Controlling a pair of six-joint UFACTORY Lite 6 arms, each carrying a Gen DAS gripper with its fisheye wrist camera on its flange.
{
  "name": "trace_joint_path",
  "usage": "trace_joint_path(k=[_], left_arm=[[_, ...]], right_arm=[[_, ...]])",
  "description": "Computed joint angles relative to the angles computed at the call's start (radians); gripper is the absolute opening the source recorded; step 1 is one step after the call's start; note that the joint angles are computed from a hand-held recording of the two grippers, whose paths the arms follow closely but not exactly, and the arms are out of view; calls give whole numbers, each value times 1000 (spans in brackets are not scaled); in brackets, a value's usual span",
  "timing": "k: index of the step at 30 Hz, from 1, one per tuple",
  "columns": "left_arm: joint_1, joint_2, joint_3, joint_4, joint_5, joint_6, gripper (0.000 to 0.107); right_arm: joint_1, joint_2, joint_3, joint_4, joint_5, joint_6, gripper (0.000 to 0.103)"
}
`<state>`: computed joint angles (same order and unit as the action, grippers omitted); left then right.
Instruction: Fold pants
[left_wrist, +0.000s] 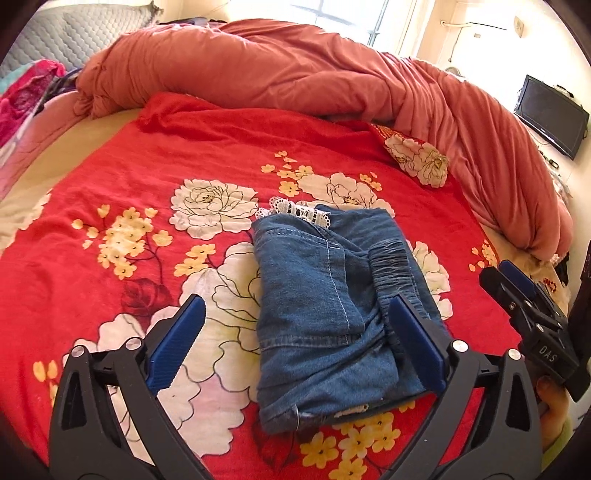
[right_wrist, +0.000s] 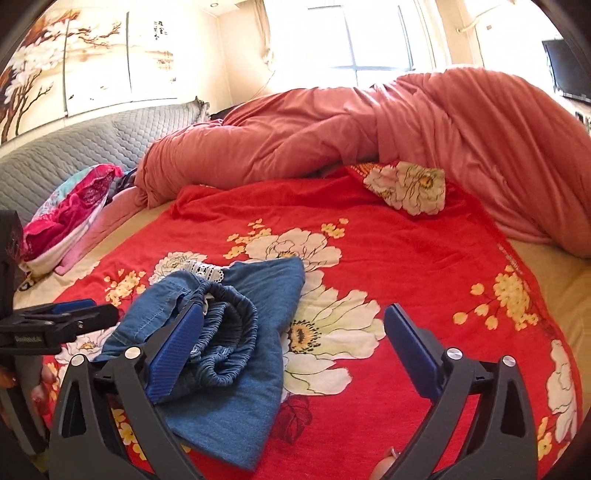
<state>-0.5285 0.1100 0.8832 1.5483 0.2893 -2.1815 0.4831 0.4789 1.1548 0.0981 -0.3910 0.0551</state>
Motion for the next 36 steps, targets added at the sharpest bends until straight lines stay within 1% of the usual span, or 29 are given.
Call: trace_joint_path(k=[3,5,8,10,13,17,21,28,31,36], left_arm=[[-18,-38,-33,-1,18,-14,94],[-36,-66,-57,0,37,-26,94],[-73,-103,-83,-14,82,-26,94],[-101,-133,-104,-15,115,-37,94],[-147,-181,-141,-2,167,-76,94],[-202,-216,-170,-20,209,-77,94],[-261,-247,-202,-59,249,-61,94],[-349,-306,-273,-102,326,-78,94],[-380,-332,-301,-117,348,-87,94],[-436,-351,-332,-135,392,-106,94]], right_arm=[[9,-28,-34,69,-26,-69,98],[11,-61,-73,73,-49,-66,98],[27,-117,-142,120,-97,-109,98],[54,-157,-193,201,-135,-188,98],[89,-205,-254,271,-176,-247,98],[115,-265,-312,279,-186,-219,98],[151,-302,-369,348,-218,-262,98],[184,-347,-448,393,-246,-250,98],[213,-374,-492,429,-290,-263,98],[227,-399,-539,421,-323,-239,98]])
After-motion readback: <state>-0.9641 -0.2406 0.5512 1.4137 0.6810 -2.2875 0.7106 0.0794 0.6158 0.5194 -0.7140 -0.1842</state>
